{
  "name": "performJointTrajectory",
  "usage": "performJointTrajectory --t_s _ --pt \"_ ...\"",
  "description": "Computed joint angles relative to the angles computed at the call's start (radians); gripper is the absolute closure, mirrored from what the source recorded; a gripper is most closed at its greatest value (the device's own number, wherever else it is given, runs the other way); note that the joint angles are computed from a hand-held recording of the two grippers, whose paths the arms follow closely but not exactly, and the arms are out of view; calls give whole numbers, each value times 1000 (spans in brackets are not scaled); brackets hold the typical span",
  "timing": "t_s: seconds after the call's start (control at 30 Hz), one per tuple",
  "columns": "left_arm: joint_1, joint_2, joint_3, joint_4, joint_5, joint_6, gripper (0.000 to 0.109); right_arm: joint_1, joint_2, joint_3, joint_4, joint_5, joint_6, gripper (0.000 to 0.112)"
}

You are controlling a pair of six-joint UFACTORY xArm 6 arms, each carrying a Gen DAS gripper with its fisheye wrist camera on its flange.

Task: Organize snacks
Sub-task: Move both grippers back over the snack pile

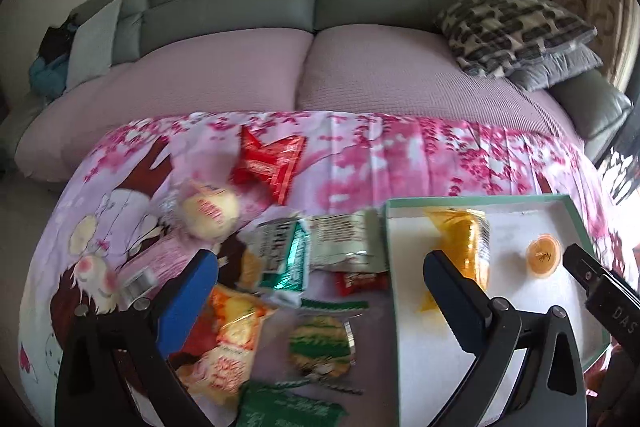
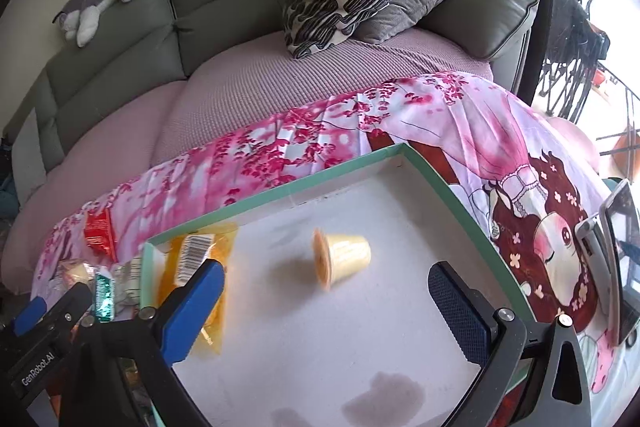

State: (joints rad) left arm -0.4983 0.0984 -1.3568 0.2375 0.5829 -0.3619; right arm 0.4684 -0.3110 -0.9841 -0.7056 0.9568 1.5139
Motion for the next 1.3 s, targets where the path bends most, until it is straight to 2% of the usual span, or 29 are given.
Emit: performJointTrajectory --t_s 0.1,0.37,0.63,0.8,1.0,1.3 --pt "26 -40 41 -7 -5 -13 6 16 -1 -10 -1 13 9 9" --pt "99 -129 102 87 32 -44 6 75 31 -68 -6 21 -9 9" --pt "198 -204 147 84 70 -41 6 115 106 -143 16 -53 -35 9" --pt "254 -242 186 19 68 -33 6 153 177 -207 42 -107 -76 9" --pt "289 -258 217 -79 104 -9 6 189 275 -274 150 -202 -164 9" --pt "280 -191 199 -155 219 69 6 242 419 -375 331 -169 -326 9"
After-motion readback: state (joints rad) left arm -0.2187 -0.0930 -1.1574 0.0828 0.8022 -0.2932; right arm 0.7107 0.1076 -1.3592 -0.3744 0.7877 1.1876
